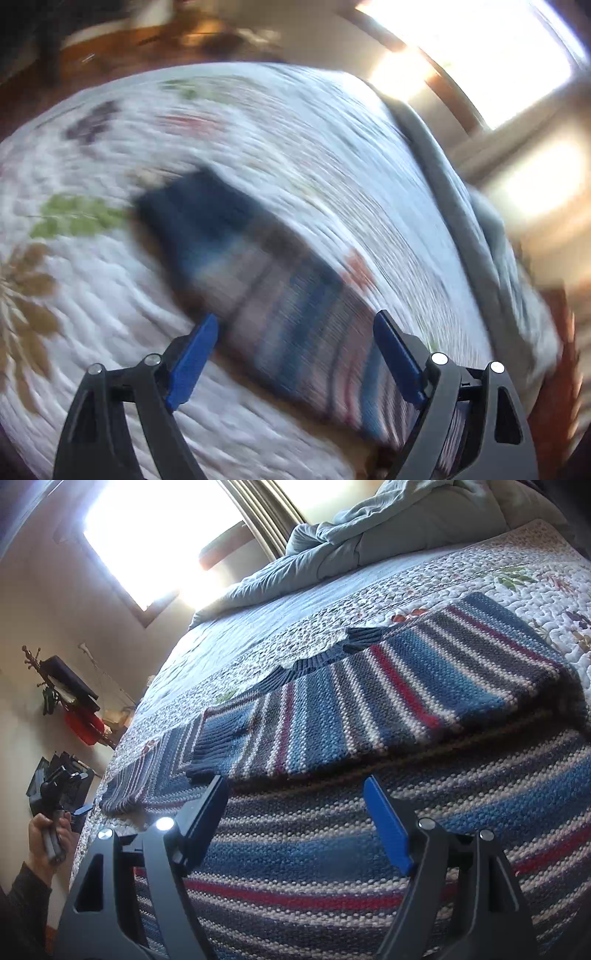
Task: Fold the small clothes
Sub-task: 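Grasp the other sleeve cuff with the left tool and lift it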
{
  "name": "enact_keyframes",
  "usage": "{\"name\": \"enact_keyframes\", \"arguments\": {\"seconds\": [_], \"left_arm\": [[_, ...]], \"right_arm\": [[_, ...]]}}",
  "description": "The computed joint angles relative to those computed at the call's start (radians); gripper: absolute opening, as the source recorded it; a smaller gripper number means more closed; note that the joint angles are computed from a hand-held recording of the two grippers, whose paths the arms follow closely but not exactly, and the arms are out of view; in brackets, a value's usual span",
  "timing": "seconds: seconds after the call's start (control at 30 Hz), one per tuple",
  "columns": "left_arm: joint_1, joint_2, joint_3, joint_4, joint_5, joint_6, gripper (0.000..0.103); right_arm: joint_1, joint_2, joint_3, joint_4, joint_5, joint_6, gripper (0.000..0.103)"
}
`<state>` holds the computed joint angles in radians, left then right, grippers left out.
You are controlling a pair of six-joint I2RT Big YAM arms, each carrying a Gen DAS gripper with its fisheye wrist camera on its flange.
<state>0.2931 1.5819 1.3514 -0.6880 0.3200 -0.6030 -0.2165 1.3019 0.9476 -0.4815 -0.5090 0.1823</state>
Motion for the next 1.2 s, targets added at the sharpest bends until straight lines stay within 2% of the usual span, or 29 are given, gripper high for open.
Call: {"name": "enact_keyframes", "arguments": {"seconds": [0.07, 0.17, 0.27, 0.37, 0.5, 0.57, 0.63, 0.7, 0.8, 0.97, 1.2], "left_arm": [[0.070, 0.047, 0.023, 0.001, 0.013, -0.037, 0.086], [0.106, 0.102, 0.051, -0.015, -0.007, -0.050, 0.086], [0.100, 0.150, 0.075, -0.005, -0.011, -0.054, 0.086], [0.092, 0.177, 0.105, 0.017, -0.029, -0.013, 0.086], [0.099, 0.205, 0.148, -0.012, 0.014, 0.001, 0.085], [0.089, 0.207, 0.152, -0.020, -0.002, 0.015, 0.083], [0.084, 0.205, 0.152, -0.032, -0.025, 0.027, 0.062], [0.088, 0.214, 0.163, -0.054, -0.027, 0.036, 0.026], [0.079, 0.197, 0.161, -0.050, -0.049, 0.056, 0.015], [0.036, 0.138, 0.174, -0.026, -0.108, 0.057, 0.012], [-0.104, 0.055, 0.266, -0.061, -0.168, 0.133, 0.011]], "right_arm": [[0.018, 0.000, -0.004, 0.000, 0.011, -0.010, 0.076], [0.037, -0.001, -0.008, 0.006, 0.036, -0.025, 0.076], [0.045, 0.000, -0.014, 0.011, 0.054, -0.028, 0.076], [0.052, 0.005, -0.015, 0.006, 0.059, -0.034, 0.076], [0.059, 0.008, -0.016, 0.003, 0.065, -0.044, 0.076], [0.060, 0.009, -0.015, 0.005, 0.067, -0.043, 0.076], [0.057, 0.008, -0.015, 0.005, 0.063, -0.039, 0.076], [0.052, 0.006, -0.014, 0.005, 0.055, -0.037, 0.076], [0.040, 0.001, -0.014, 0.005, 0.037, -0.031, 0.077], [0.013, 0.002, -0.006, 0.000, 0.000, -0.015, 0.077], [-0.015, 0.005, 0.017, -0.051, -0.070, -0.044, 0.078]]}}
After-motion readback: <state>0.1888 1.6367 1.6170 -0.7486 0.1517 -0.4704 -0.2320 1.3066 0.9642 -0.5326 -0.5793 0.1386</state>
